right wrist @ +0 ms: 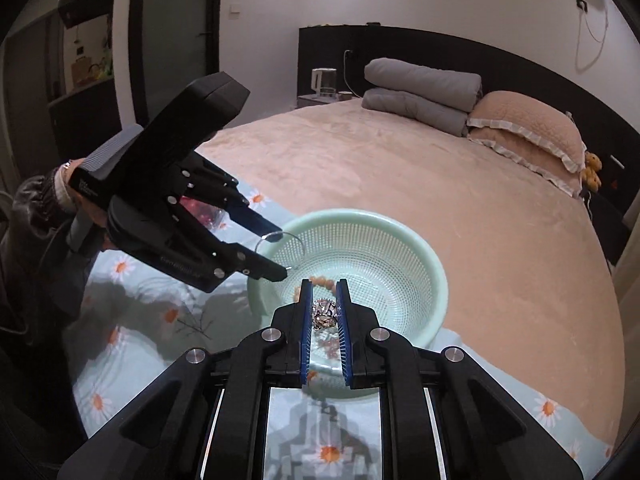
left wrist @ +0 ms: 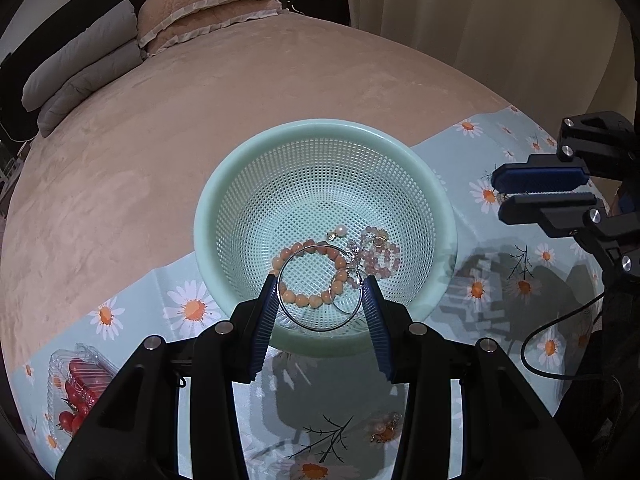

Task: Organize jewelry

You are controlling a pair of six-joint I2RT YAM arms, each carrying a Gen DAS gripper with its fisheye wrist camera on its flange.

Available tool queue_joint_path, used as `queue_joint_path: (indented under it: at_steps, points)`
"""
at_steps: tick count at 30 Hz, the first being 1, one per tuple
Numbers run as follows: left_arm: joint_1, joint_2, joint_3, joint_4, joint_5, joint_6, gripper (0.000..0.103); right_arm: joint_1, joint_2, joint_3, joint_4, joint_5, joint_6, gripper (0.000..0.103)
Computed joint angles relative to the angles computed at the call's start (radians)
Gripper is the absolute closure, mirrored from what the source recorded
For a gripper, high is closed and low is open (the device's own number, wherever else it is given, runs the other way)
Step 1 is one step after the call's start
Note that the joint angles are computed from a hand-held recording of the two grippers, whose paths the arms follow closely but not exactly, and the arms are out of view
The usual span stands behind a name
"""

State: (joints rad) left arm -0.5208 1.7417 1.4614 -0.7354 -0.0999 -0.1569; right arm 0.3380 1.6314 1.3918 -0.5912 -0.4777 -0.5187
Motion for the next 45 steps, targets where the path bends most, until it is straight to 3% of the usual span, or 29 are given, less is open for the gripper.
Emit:
queue_joint_path:
  at_steps: [4, 6, 7, 8, 9, 10, 14, 18, 25, 30, 36, 38, 42, 45]
  points:
    - [0.016, 0.018, -0.015, 0.018, 0.019, 0.007, 0.059, 0.022, 0.064, -0.006, 0.054, 0.038, 0.030, 0.092]
    - [0.024, 0.017, -0.028, 0.033, 0.022, 0.011, 0.054, 0.035, 0.090, -0.016, 0.096, 0.103, 0.058, 0.090]
    - [0.026, 0.009, -0.041, 0.045, 0.017, 0.009, 0.034, 0.038, 0.095, -0.025, 0.109, 0.128, 0.064, 0.083]
    - [0.027, -0.004, -0.056, 0.060, 0.008, 0.008, 0.021, 0.037, 0.098, -0.031, 0.116, 0.134, 0.060, 0.076]
    - [0.029, -0.020, -0.069, 0.070, 0.001, 0.007, 0.020, 0.035, 0.088, -0.052, 0.137, 0.135, 0.052, 0.058]
    - [0.032, -0.036, -0.080, 0.070, -0.001, 0.007, 0.020, 0.032, 0.072, -0.076, 0.160, 0.130, 0.046, 0.047]
    - [0.025, -0.101, -0.115, 0.044, -0.088, -0.008, 0.008, 0.019, -0.016, -0.173, 0.212, 0.110, 0.033, 0.031]
    - [-0.009, -0.200, -0.223, 0.024, -0.126, 0.017, 0.006, 0.027, -0.122, -0.305, 0.219, 0.077, -0.035, 0.018]
    - [-0.075, -0.332, -0.460, 0.045, -0.108, 0.020, 0.006, 0.092, -0.155, -0.431, 0.145, 0.016, -0.113, 0.018]
    - [-0.175, -0.379, -0.595, 0.137, -0.082, 0.077, 0.006, 0.162, -0.104, -0.455, 0.168, 0.009, -0.119, 0.026]
    - [-0.173, -0.334, -0.605, 0.204, -0.019, 0.126, 0.006, 0.221, -0.022, -0.433, 0.226, 0.058, -0.081, 0.032]
    - [-0.145, -0.314, -0.604, 0.222, 0.020, 0.141, 0.013, 0.234, 0.010, -0.417, 0.235, 0.077, -0.082, 0.035]
    - [-0.096, -0.259, -0.584, 0.224, 0.098, 0.173, 0.029, 0.241, 0.069, -0.383, 0.242, 0.083, -0.075, 0.052]
    - [-0.077, -0.213, -0.570, 0.232, 0.125, 0.194, 0.043, 0.242, 0.096, -0.357, 0.211, 0.068, -0.080, 0.075]
